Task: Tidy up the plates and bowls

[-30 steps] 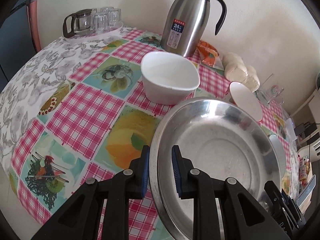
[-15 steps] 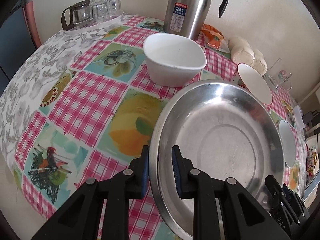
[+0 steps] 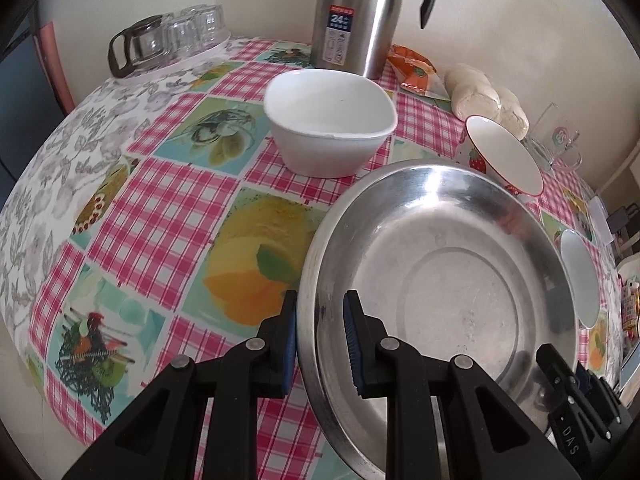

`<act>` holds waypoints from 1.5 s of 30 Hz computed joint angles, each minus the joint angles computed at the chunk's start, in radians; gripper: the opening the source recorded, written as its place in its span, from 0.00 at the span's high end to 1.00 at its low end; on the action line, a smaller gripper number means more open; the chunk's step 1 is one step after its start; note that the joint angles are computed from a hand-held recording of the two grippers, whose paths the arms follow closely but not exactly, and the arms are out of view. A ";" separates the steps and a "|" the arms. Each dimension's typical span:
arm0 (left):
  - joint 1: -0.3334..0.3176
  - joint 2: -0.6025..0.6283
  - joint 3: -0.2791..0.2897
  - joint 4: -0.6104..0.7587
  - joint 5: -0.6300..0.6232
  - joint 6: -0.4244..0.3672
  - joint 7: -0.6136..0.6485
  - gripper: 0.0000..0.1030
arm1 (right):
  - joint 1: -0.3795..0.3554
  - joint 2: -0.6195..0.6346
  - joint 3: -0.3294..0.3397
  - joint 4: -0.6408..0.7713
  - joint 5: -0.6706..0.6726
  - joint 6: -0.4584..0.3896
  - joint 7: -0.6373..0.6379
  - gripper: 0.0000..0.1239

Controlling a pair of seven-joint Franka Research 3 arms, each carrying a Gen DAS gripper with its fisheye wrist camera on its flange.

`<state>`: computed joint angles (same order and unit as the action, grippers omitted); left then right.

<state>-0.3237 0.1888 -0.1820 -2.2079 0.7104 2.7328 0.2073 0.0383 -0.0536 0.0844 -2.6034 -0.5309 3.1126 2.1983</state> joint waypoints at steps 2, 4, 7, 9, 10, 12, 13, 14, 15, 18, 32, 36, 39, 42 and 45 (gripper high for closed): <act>-0.005 0.008 0.004 0.010 0.019 -0.004 -0.008 0.78 | -0.012 0.004 0.003 0.007 -0.042 0.000 0.037 0.78; -0.006 0.013 0.007 0.013 0.028 0.002 -0.013 0.78 | -0.015 0.010 -0.001 0.015 -0.068 0.002 0.062 0.79; -0.008 0.018 0.013 0.018 0.044 0.007 -0.027 0.78 | -0.016 0.019 -0.008 0.028 -0.137 0.000 0.127 0.79; -0.007 0.020 0.017 0.019 0.054 0.012 -0.032 0.78 | -0.004 0.026 -0.021 0.034 -0.148 -0.002 0.139 0.79; -0.006 0.020 0.019 0.017 0.058 0.018 -0.039 0.78 | 0.001 0.029 -0.027 0.037 -0.159 -0.003 0.150 0.79; -0.004 0.020 0.023 0.015 0.063 0.025 -0.051 0.78 | 0.013 0.030 -0.037 0.040 -0.177 -0.003 0.166 0.78; -0.003 0.017 0.024 0.011 0.067 0.029 -0.059 0.78 | 0.021 0.031 -0.042 0.038 -0.160 0.003 0.150 0.78; -0.002 0.016 0.024 0.009 0.067 0.030 -0.062 0.78 | 0.026 0.031 -0.046 0.036 -0.151 0.005 0.141 0.78; -0.002 0.015 0.023 0.009 0.067 0.029 -0.062 0.78 | 0.029 0.031 -0.047 0.037 -0.160 0.004 0.145 0.78; -0.002 0.015 0.016 0.014 0.059 0.007 -0.046 0.78 | 0.032 0.033 -0.052 0.043 -0.209 -0.004 0.182 0.78; 0.027 0.001 -0.007 -0.014 -0.092 0.035 0.046 0.75 | 0.061 0.018 -0.052 0.019 -0.011 -0.016 0.009 0.77; 0.018 -0.026 0.004 -0.029 -0.077 0.046 0.014 0.58 | 0.071 -0.002 -0.044 -0.001 0.134 -0.014 -0.102 0.77; 0.017 -0.049 0.003 -0.035 -0.053 0.038 -0.012 0.56 | 0.063 -0.019 -0.028 -0.013 0.198 -0.016 -0.147 0.77; 0.021 -0.071 -0.001 -0.043 -0.034 0.033 -0.033 0.45 | 0.012 -0.041 0.014 -0.022 0.157 -0.013 -0.111 0.74; 0.028 -0.081 -0.013 -0.040 -0.041 0.017 -0.015 0.41 | -0.036 -0.074 0.060 -0.039 0.128 0.010 -0.090 0.66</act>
